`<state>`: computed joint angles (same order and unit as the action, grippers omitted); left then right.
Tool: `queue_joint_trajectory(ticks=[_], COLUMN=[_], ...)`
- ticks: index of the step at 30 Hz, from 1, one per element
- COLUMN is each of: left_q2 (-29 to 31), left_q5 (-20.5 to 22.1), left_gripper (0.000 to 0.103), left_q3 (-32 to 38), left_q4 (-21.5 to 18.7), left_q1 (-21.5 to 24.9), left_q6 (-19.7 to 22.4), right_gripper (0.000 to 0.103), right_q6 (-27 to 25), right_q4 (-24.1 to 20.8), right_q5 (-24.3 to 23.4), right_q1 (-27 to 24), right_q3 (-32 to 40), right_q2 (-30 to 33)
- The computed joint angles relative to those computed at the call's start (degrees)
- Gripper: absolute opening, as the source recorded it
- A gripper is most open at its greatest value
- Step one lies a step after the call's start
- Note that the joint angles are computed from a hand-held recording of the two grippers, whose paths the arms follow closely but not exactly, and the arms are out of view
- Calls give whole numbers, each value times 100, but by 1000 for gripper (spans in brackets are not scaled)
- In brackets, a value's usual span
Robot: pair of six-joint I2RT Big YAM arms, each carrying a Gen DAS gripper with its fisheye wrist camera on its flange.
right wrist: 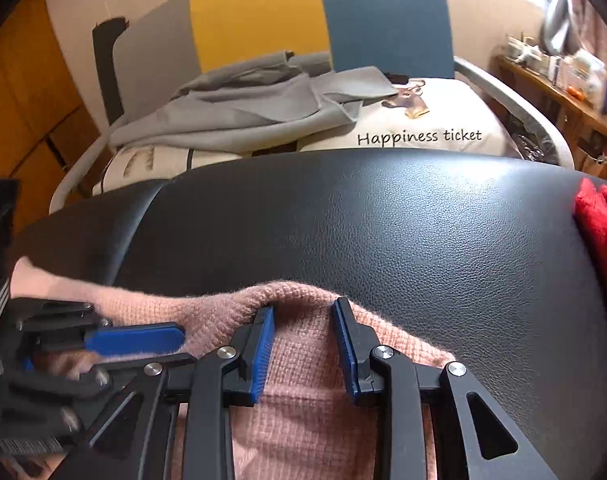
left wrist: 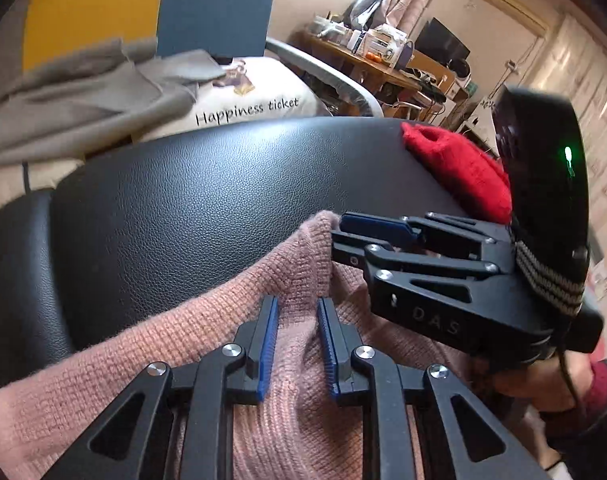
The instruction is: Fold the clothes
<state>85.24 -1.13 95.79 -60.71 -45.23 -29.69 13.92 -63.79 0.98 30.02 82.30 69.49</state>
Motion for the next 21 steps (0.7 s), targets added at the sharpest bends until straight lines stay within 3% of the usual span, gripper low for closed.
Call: queue_joint_trajectory(ticks=[5,8,9,11,12,13,17,19,21], left_q2=[-167,-459,-655,-1118,-1373,-1648,-2744,-3260,-3605], left_q5=[-77,152,145,-31,-161,-319,-1023,-1147,-982], left_gripper=[20,21,22,23,24,24,25,26,26], left_q3=[-236,-440,-564,-824,-971,-1130,-1697,-1994,-2241], left_q4=[303,493,586,767,776,720,260,-160,-554], left_q1=[-6,138,185,252,295,346,636,970,1447], left_q6=[-339,-868,-1017,-1183,-1239,-1275,-1404,-1570,-1636], right_gripper=[32,35,39,57,69,74,78,100,103], right_q6=[-36,-46,-52,-126,-177,-228,-287,-203,-198], right_q4=[155,204,208,199,150,101,27,52,8], right_q5=[152,45,-65,-351,-252,-153,163,17,-44], right_q1=[52,12,-29,-128,-100,-71,105,267,629], right_q3=[-92,-98,-87,-52,-38,-23,125,287,572], right_q2=[-26,-16,-12,-24,-81,-137,-417,-471,-323])
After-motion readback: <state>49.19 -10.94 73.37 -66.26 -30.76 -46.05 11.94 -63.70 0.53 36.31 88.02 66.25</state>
